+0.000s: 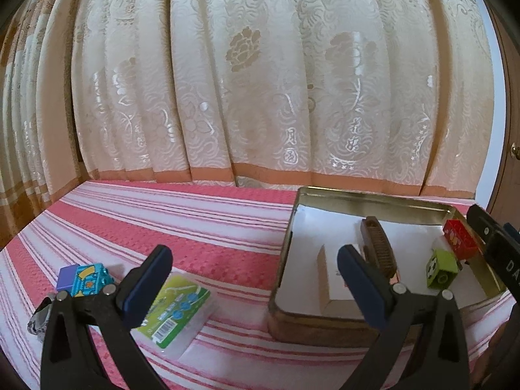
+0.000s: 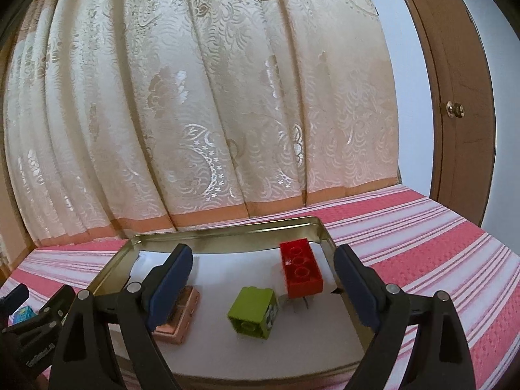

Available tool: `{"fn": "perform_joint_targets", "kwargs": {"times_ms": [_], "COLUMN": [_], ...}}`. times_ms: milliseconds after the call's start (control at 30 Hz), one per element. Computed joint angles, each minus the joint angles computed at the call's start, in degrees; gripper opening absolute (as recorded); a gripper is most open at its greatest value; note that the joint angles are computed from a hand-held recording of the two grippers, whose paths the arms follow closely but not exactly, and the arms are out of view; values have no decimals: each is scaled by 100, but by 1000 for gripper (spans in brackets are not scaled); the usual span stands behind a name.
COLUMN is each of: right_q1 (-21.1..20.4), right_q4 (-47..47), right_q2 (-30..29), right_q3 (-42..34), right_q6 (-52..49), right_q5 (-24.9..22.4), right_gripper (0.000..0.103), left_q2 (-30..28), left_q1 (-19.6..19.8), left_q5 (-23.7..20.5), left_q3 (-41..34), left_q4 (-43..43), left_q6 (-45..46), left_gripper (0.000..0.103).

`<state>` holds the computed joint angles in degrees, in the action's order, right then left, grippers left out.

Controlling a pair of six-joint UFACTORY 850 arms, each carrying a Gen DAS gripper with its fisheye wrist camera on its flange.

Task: Organize rigid objects
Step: 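Withdraw both tools from the tin toward the pouch and floss box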

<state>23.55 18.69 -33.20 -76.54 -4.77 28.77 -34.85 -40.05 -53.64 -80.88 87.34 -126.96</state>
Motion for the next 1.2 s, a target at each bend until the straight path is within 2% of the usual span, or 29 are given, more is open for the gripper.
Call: {"fn": "perform_joint_targets", "kwargs": {"times_ms": [333,767,1200], "right_q1": [272,569,932], "right_q4": [181,191,-237], "right_q2": [171,269,173], "right_q3": [279,387,229], "right_q6": [-455,-300,152], "right_q5": [281,129,-256], "right_gripper": [90,90,90], "left_q2": [278,685,1157], "left_q1": [48,164,375], "left_q5": [15,65,265], "left_q3": [428,1020,1680], "left_q4": [5,29,-36], "left_q6": [-220,-458,-656], "left_gripper": [103,103,102]}}
